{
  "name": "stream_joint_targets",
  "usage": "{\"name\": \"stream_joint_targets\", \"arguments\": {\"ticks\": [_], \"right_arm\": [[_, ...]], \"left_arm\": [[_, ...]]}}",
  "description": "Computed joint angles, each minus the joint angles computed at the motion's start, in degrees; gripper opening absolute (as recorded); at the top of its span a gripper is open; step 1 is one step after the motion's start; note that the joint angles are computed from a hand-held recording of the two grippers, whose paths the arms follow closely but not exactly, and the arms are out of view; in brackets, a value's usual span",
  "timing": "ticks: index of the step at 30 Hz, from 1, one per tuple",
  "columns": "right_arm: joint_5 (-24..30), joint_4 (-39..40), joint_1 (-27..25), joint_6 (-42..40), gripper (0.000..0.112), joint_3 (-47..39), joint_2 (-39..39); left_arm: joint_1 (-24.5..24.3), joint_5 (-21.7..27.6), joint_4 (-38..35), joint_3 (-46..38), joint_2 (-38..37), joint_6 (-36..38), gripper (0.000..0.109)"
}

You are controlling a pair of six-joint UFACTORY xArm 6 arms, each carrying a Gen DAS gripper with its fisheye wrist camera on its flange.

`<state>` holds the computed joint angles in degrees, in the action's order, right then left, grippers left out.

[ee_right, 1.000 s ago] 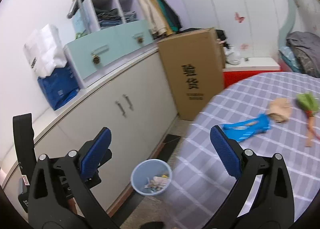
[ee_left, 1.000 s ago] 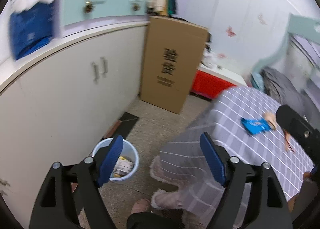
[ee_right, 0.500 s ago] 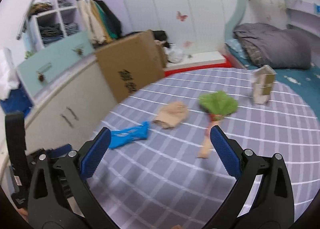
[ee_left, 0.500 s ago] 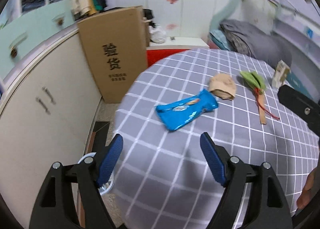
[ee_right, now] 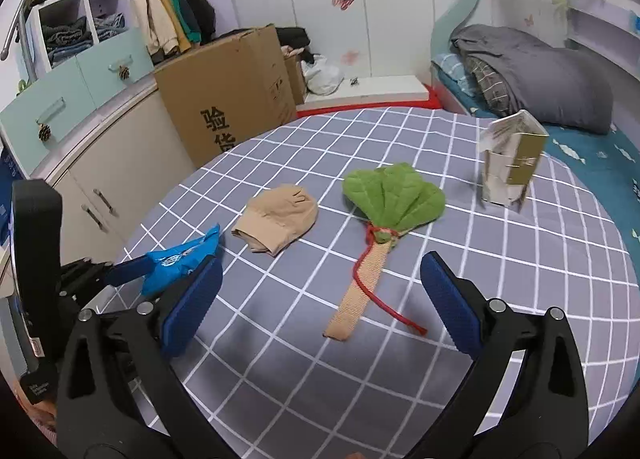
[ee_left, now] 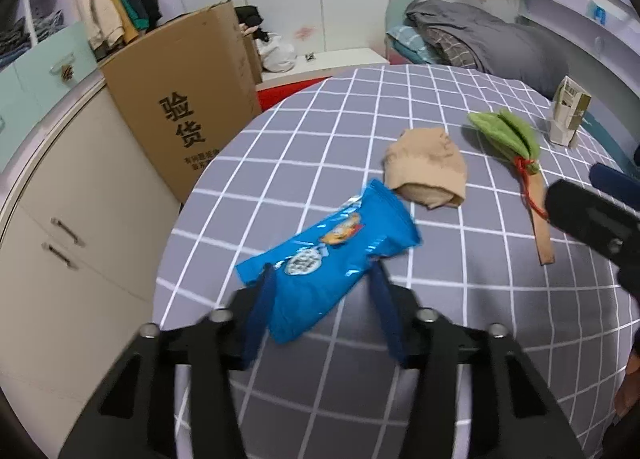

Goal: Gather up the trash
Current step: 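Grasp the tan cloth with the right tool while the left holds the wrapper, then carry wrapper and cloth to the wastebasket and open both tools over it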

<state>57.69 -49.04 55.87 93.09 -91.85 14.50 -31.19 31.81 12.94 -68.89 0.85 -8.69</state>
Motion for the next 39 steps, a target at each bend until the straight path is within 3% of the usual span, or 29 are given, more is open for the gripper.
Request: {"name": "stream_joint_targets", "arguments": {"ticks": [2, 3, 6, 16, 20, 21, 22, 25, 29, 34, 39], "right_arm": [[1.3, 0.3, -0.1, -1.8, 0.097, -1.9, 1.3], [1.5, 0.7, -0.3, -2.9, 0.097, -2.8, 1.9], [1.8, 2.1, -1.0, -6.1, 0.097, -6.3, 4.1], [3.2, 13.7, -5.2, -21.7, 0.097, -26.6, 18.8], [6.9, 16.5, -6.2, -24.7, 0.094, -34.5, 24.4], [7.6, 17.0, -6.4, -25.0, 0.084, -35.5, 25.1], [7.3, 18.0, -6.8, -25.5, 0.067, -36.1, 25.7], [6.8, 18.0, -6.9, -26.1, 0.039, -35.4, 25.6], [5.3, 16.3, -6.0, -24.9, 0.017, -34.0, 24.6], [1.3, 14.6, -4.1, -24.5, 0.013, -34.3, 23.8], [0.6, 15.7, -0.9, -28.0, 0.013, -46.7, 30.2]], "left_arm": [[-0.1, -0.9, 3.8, -0.2, 0.3, -2.5, 0.014], [0.0, -0.4, 5.5, -0.8, 0.6, -4.0, 0.013], [1.5, -1.9, 1.5, -0.9, 0.3, -4.6, 0.011], [7.1, -4.0, 6.3, -1.0, -1.2, -14.6, 0.01], [9.1, -3.6, 4.0, -0.9, -1.3, -14.1, 0.01], [9.5, -3.7, 3.4, -0.6, -1.4, -13.7, 0.01], [9.7, -3.6, 3.2, -0.5, -1.5, -13.6, 0.01], [10.6, -3.9, 1.2, 0.9, -2.7, -12.3, 0.01], [11.6, -4.5, -4.3, 3.1, -4.6, -8.7, 0.01], [12.7, -5.5, -9.0, 7.2, -8.8, -5.4, 0.01], [15.4, -6.1, -15.4, 12.7, -14.9, -0.9, 0.01]]}}
